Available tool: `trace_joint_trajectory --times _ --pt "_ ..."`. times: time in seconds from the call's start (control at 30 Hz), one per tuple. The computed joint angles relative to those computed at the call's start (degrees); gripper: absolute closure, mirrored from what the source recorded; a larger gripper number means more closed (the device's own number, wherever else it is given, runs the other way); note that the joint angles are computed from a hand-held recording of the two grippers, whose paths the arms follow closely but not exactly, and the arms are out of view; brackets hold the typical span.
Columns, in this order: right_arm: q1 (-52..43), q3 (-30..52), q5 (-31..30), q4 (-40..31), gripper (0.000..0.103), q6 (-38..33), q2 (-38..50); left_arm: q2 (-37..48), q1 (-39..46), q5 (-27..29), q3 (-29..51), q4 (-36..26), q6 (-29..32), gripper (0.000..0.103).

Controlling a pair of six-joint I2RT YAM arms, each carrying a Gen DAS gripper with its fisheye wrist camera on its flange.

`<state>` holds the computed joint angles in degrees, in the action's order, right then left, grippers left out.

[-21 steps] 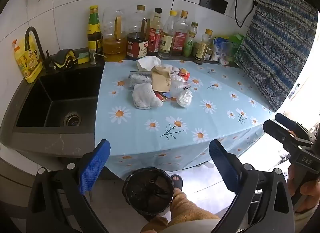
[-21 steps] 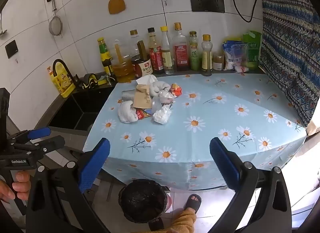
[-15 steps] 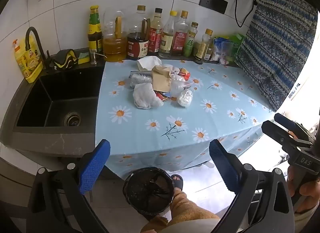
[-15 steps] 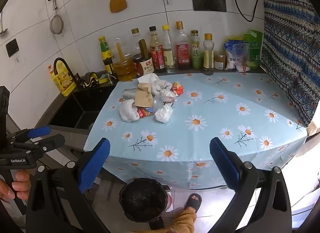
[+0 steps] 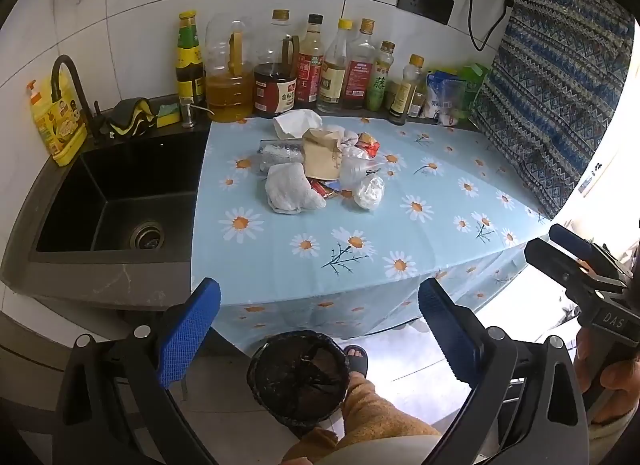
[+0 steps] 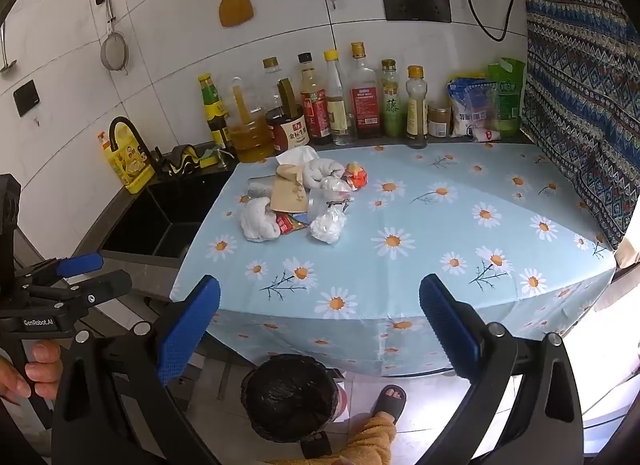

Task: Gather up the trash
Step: 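Move both tools toward the trash pile on the daisy tablecloth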

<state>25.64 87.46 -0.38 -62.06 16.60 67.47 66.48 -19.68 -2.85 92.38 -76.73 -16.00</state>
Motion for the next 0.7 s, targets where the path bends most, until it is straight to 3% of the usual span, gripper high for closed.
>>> trace_joint_trajectory --times 0.7 --pt "0.6 1.2 -1.1 -1.1 0.004 -0.6 0.4 -0.9 -1.2 -1.0 -0.2 -0.5 -1.5 0.007"
